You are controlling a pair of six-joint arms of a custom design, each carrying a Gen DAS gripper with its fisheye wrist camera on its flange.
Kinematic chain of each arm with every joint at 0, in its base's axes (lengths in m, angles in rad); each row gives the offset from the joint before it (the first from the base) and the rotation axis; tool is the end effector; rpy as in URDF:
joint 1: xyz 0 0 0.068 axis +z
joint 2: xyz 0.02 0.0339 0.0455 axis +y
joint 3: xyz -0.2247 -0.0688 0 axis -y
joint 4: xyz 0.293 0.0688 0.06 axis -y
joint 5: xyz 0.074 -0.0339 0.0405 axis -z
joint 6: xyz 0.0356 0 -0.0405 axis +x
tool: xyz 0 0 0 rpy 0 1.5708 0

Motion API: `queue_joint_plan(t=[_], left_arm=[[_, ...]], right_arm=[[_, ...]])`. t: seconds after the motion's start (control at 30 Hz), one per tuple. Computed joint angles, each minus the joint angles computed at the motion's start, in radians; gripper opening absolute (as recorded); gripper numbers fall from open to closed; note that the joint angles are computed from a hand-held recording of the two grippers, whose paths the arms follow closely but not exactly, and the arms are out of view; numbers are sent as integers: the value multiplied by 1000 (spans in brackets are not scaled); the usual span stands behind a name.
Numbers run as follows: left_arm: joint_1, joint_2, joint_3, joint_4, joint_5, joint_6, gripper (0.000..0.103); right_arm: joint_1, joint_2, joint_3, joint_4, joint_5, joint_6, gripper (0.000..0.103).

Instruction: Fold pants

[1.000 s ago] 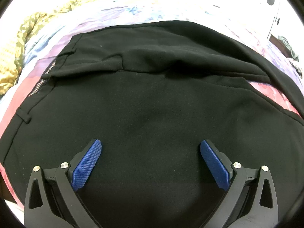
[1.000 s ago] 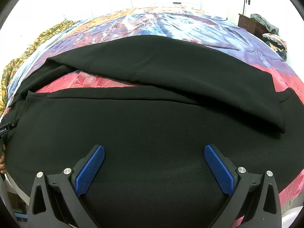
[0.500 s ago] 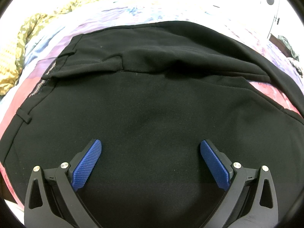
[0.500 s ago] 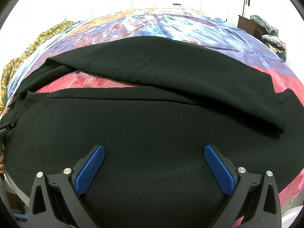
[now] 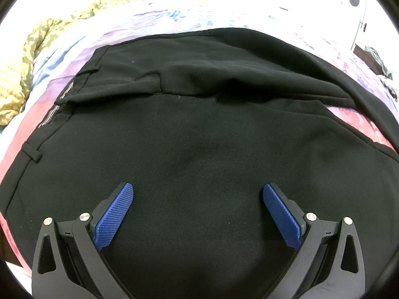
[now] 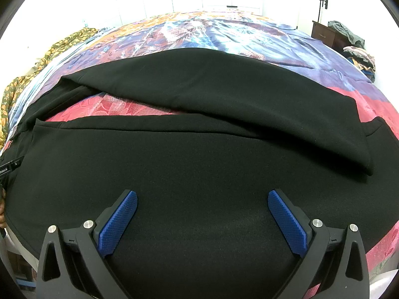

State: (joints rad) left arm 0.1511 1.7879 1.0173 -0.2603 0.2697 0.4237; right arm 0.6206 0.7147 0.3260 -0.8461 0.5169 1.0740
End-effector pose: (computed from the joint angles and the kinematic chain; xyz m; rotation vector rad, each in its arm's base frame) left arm 0.3732 0.0472 0.0790 0.4409 2.5110 -0.1316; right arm 0.1557 0.0896 0.1062 0.6806 2.4450 -0.1214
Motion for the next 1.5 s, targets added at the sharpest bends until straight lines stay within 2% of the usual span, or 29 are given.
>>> queue_joint_plan(t=[1.5], left_arm=[[-1, 4, 4, -4, -7, 4, 103]], right_arm=[[-29, -9, 3, -3, -4, -27, 103]])
